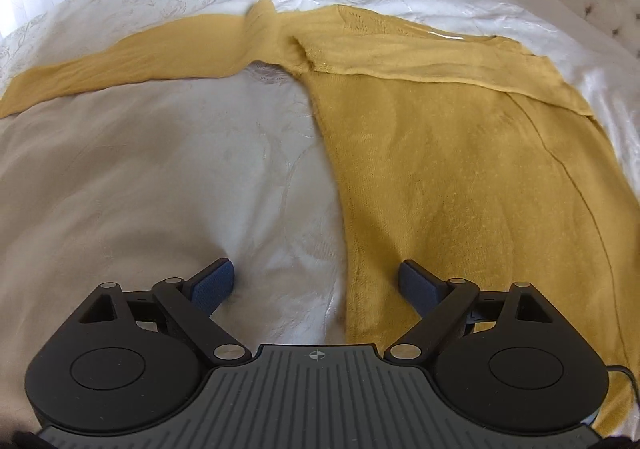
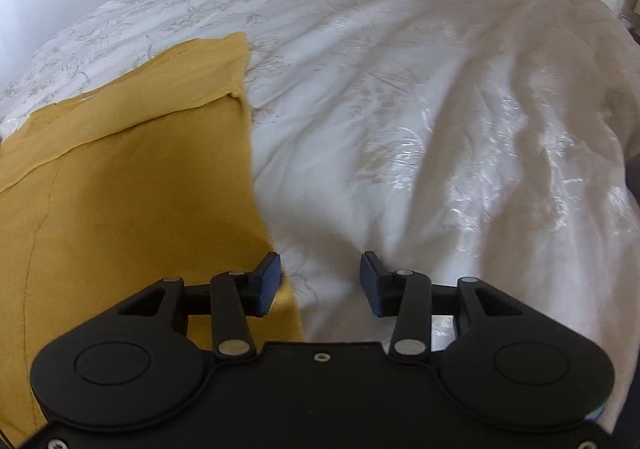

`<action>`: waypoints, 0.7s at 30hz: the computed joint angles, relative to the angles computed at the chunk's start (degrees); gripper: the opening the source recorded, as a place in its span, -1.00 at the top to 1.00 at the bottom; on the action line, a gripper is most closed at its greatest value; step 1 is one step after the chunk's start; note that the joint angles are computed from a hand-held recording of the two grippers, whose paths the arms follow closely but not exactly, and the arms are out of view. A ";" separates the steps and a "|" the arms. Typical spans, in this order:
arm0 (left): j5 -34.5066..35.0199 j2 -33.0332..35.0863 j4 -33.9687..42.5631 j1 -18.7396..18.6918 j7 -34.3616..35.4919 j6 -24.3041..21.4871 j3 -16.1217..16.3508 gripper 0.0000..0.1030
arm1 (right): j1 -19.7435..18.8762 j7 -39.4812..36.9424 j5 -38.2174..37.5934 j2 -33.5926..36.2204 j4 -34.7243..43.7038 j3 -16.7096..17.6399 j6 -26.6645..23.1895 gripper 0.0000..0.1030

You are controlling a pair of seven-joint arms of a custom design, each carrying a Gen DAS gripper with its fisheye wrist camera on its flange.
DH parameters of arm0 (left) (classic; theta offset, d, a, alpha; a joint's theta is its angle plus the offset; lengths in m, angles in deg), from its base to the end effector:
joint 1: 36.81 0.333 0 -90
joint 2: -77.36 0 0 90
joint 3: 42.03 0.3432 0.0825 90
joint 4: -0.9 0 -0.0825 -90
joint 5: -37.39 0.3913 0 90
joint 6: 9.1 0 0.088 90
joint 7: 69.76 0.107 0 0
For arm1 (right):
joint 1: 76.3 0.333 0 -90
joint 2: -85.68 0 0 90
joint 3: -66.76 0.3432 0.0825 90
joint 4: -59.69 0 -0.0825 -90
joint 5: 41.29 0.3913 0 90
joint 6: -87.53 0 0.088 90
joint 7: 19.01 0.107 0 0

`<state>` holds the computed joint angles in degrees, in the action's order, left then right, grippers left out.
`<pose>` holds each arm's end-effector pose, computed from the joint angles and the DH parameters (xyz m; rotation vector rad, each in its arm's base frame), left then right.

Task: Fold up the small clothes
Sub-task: 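Move the left gripper to the other sleeve cuff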

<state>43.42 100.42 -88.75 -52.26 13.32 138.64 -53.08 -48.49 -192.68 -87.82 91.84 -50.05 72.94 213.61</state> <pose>0.6680 -0.3079 0.5089 -1.5414 2.2600 -0.7615 0.5269 0.3223 0.4887 -1.1670 2.3631 -0.7982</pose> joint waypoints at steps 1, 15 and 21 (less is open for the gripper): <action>-1.13 0.07 0.72 0.61 0.15 -0.83 -0.27 -0.68 | 0.51 0.73 -0.46 0.10 0.57 0.25 -1.74 -0.07; 4.76 9.89 21.40 5.60 -6.76 -2.52 6.28 -0.62 | 6.36 4.34 -18.50 7.86 14.02 0.17 8.59 -0.38; 4.18 21.66 39.53 8.13 -7.41 -5.88 8.82 -0.62 | 8.60 -1.88 -15.47 16.86 25.11 -2.58 16.73 -0.39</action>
